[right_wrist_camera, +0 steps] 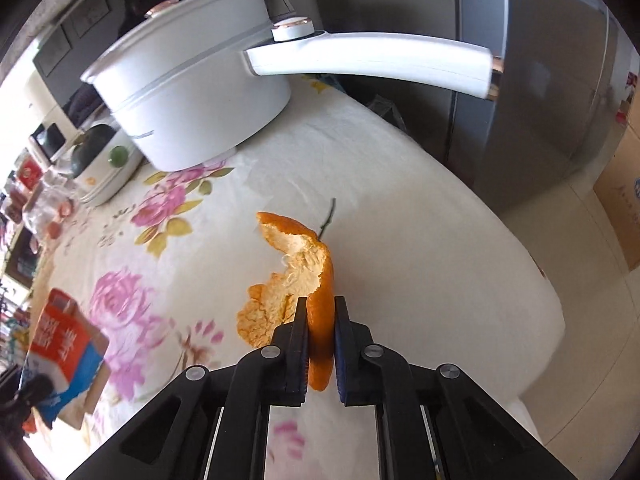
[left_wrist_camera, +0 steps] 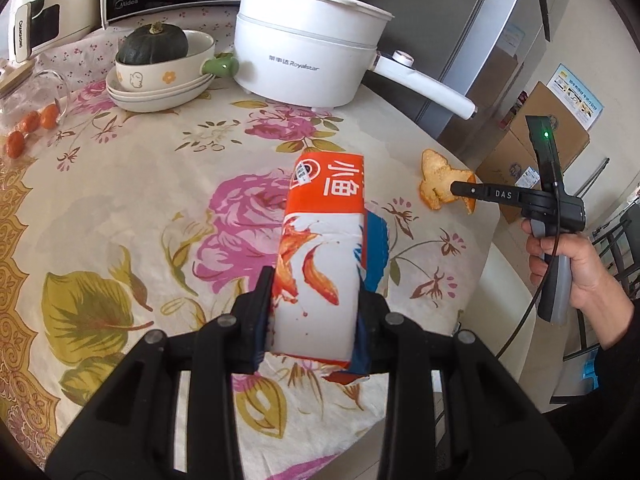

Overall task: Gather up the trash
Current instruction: 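Lift the carton with the left tool while the right tool grasps and lifts the orange peel, then release the carton into the bin with the left tool while the right tool drops the peel in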

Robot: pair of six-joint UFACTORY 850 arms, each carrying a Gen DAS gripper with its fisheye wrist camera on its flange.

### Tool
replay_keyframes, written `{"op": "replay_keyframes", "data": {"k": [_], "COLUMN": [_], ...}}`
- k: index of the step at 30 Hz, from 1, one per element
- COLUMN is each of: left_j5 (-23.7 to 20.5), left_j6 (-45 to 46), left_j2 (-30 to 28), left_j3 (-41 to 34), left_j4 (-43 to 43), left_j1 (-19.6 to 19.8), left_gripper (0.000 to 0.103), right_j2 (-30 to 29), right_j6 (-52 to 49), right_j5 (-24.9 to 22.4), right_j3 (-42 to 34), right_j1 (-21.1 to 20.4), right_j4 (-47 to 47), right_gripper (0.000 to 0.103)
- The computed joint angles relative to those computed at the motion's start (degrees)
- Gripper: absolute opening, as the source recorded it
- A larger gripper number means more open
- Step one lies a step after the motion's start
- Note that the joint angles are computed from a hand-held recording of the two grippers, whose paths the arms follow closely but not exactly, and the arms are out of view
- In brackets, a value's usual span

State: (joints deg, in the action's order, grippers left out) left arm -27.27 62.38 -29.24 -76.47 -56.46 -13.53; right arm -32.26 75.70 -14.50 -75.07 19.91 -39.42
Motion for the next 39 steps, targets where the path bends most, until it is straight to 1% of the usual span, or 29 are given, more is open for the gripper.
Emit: {"op": "replay_keyframes", "data": {"k": [9,12,16,19,21,24,30,35,37,38,39], "left_j5": [0.04,-0.13,-0.63,-1.46,-1.28,-1.1,-0.76,-0.79,-0.51,0.12,0.64], "left_j6": [3.47,4.41,4.45,4.15,4.3,4.36,3.92,4.05,5.66,5.19,4.37], "left_j2": [7.85,10.1,11.89,12.2,12.07,11.47,9.89,8.47,7.88,7.52,7.19], "left_j3": [8.34,10.95,13.56,14.57,14.79,14.68,14.03,13.26,12.95,12.63,12.34], "left_j4": [-5.9,-7.96,-10.3,-10.98,-10.42,-8.99,-6.76,-6.16,-6.94,-6.08,-5.2], "left_j1": [-1.01,-1.66,-2.99,-4.38,-5.81,-7.94,-11.65,-14.37,-15.45,-16.07,-16.56], "left_gripper": [0.037,0.037,0.037,0.037,0.037,0.037,0.038,0.04,0.05,0.052,0.059], "right_j2": [12.41,16.46,20.76,24.0,25.55,27.2,31.47,34.21,34.65,34.88,35.12], "right_j6": [6.44,7.77,6.2,6.95,5.65,4.34,5.45,7.16,6.98,6.83,6.79], "right_j5": [-1.5,-2.01,-3.9,-5.53,-7.68,-9.23,-10.18,-10.52,-10.4,-10.35,-10.33], "right_j3": [12.24,15.95,19.34,22.0,23.52,25.62,30.81,33.88,34.45,34.75,35.0], "right_j1": [2.79,3.98,5.72,7.55,8.88,9.63,9.52,8.58,8.3,8.18,8.1], "right_j4": [-5.92,-6.35,-2.53,-1.58,0.84,3.6,4.97,5.22,5.61,5.82,5.92], "right_gripper": [0.01,0.01,0.01,0.01,0.01,0.01,0.01,0.01,0.01,0.01,0.01]}}
